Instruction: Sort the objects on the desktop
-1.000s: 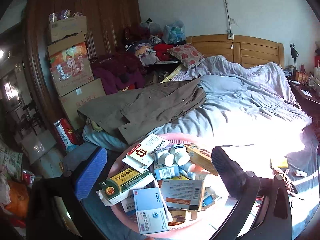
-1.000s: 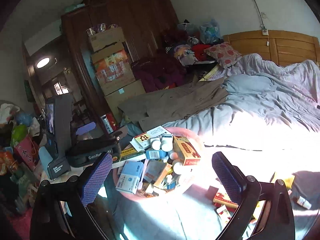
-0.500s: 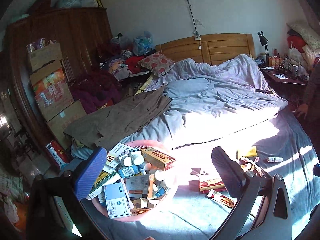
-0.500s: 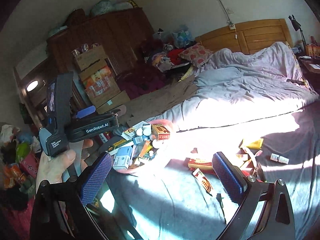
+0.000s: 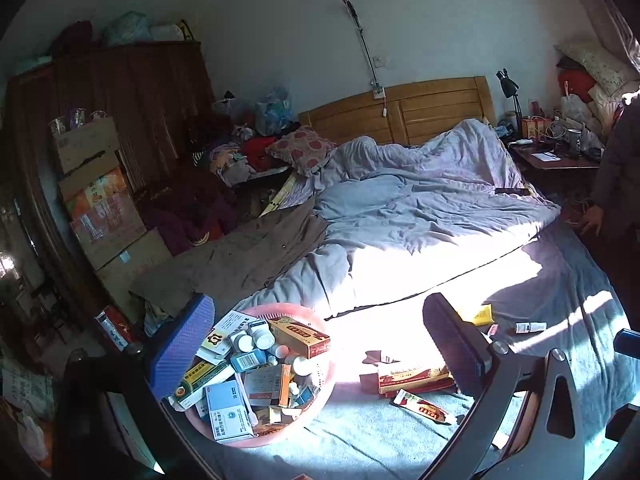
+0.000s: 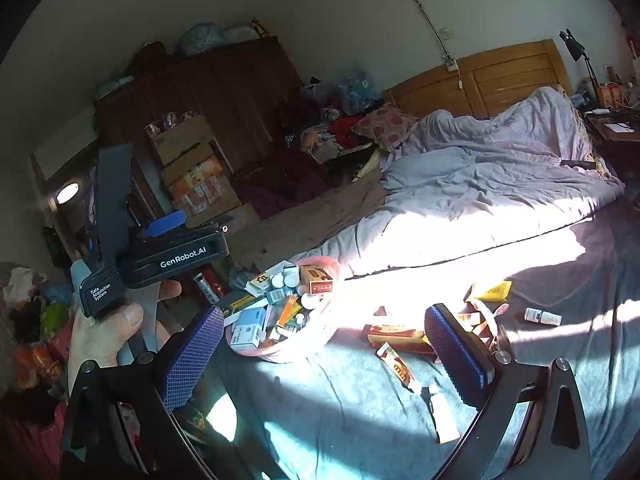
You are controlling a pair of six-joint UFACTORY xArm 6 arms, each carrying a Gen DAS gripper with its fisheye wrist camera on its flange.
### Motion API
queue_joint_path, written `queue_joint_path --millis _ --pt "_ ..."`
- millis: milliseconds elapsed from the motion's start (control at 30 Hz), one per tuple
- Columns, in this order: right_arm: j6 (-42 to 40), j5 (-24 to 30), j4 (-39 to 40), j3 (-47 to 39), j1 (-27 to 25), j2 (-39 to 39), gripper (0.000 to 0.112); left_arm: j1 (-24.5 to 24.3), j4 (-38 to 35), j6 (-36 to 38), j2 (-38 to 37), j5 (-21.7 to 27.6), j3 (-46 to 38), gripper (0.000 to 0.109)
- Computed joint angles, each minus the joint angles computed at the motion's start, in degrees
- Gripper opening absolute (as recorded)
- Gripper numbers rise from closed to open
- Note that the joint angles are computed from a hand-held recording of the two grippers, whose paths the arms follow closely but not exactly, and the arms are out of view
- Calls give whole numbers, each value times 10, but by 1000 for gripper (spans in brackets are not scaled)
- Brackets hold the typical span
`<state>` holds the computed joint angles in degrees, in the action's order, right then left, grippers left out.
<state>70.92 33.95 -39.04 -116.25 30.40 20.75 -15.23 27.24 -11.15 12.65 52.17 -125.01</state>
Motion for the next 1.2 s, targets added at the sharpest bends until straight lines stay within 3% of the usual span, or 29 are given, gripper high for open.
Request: queue_joint_path --millis 1200 --pt "46 -23 -29 84 -9 -59 103 -53 -4 37 44 52 -94 103"
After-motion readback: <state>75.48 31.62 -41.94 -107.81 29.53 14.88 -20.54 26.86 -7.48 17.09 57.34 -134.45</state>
